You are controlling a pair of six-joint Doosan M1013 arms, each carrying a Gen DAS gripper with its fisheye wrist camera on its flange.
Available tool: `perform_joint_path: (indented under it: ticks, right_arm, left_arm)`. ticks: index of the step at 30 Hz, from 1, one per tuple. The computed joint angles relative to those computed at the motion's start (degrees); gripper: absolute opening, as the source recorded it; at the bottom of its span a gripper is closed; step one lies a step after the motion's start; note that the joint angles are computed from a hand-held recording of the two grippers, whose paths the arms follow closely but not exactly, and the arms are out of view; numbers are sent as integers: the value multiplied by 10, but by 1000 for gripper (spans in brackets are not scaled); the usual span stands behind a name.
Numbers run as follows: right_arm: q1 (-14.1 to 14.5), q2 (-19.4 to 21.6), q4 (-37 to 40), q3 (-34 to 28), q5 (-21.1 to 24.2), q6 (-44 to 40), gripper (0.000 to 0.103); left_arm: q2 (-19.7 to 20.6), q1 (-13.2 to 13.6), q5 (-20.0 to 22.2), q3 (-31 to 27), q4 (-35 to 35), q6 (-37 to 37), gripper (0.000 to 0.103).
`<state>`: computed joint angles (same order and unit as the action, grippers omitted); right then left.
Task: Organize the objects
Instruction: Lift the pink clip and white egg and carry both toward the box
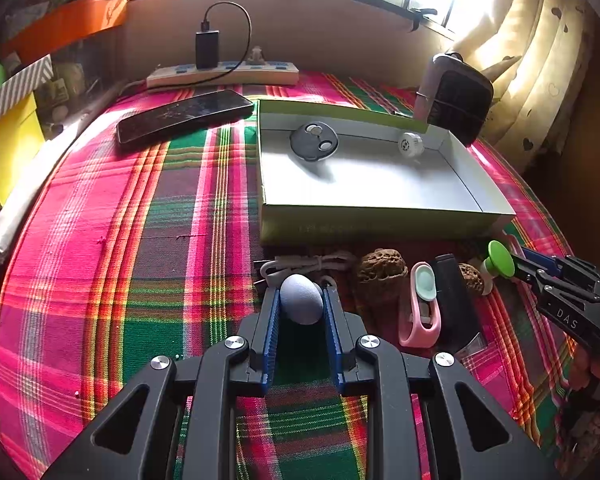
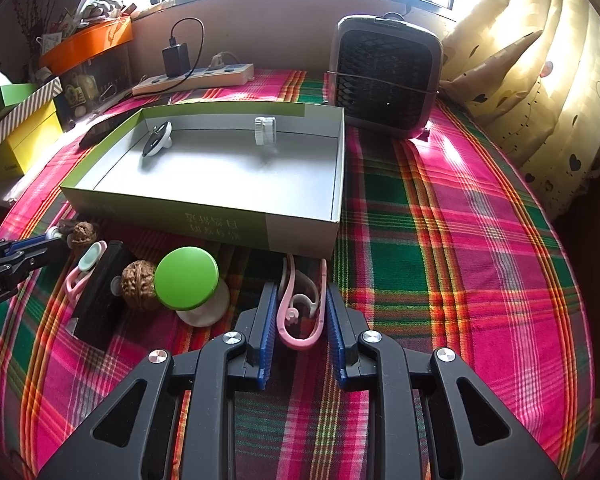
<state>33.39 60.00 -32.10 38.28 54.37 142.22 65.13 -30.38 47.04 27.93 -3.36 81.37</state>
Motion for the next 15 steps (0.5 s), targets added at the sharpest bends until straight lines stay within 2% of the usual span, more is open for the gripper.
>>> perform_joint_path:
  ticks: [15]
  right_arm:
    - [3,-21,-15,28,-30,27,24]
  left_arm:
    - [-28,-4,-40,42,7,6,20]
